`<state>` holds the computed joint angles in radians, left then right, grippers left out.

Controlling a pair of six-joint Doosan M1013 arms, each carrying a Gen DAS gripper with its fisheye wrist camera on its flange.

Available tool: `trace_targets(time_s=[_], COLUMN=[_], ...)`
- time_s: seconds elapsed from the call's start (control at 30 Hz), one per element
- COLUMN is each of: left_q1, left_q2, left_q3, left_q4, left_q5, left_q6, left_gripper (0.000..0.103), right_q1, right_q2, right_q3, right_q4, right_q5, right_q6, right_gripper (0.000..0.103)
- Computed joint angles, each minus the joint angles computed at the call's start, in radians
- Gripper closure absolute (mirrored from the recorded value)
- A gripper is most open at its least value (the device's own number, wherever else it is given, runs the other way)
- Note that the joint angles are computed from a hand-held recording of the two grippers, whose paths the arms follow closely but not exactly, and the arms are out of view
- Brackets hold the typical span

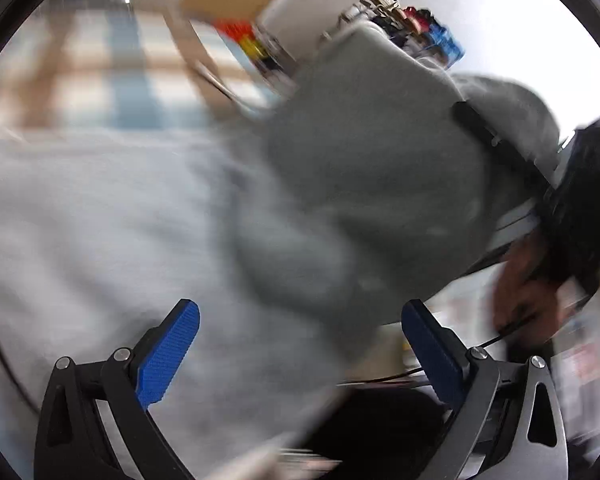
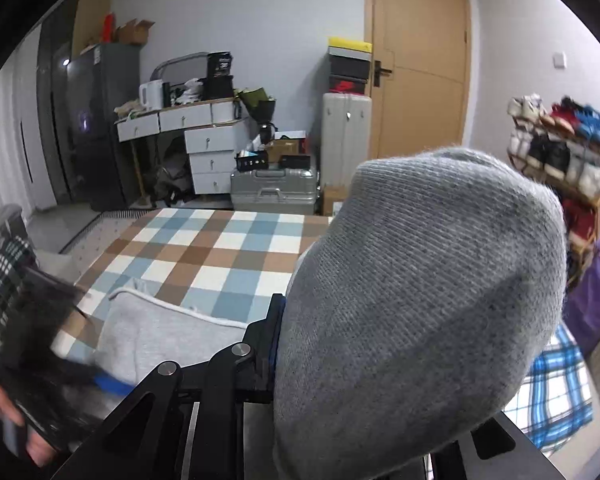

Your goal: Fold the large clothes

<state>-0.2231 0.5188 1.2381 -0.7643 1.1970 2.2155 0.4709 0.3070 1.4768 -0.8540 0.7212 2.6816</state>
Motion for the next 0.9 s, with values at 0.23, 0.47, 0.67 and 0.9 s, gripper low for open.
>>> trace_targets(time_s=[0.23, 0.47, 0.67, 0.9], left_q1=[0.086, 0.180, 0.214, 0.234], left_q2=[0.122, 0.128, 0.135, 0.098], left_q3=[-0.091, -0.071, -0.059, -0.013], left_q4=[-0.081, -0.314, -0.333, -0.490], left_q5=[0.188, 0.243, 0.279, 0.233], left_q6=[-0.172, -0.204, -0.232, -0.189], left_gripper=[0.007, 0.007, 0.007, 0.006], right_q1=[0.115, 0.210, 0.221, 0.189], right_q2=[0.107, 0.241, 0.262, 0.224], right_q3=[-0.144, -0.236, -0.208, -0.147], right_q4=[-0.092, 0.000, 0.090, 0.270], right_q5=[0.162, 0.226, 0.131, -0.037], right_q6=[-0.147, -0.482, -0.492, -0.516], right_gripper=[0.083, 0.081, 0.075, 0.060])
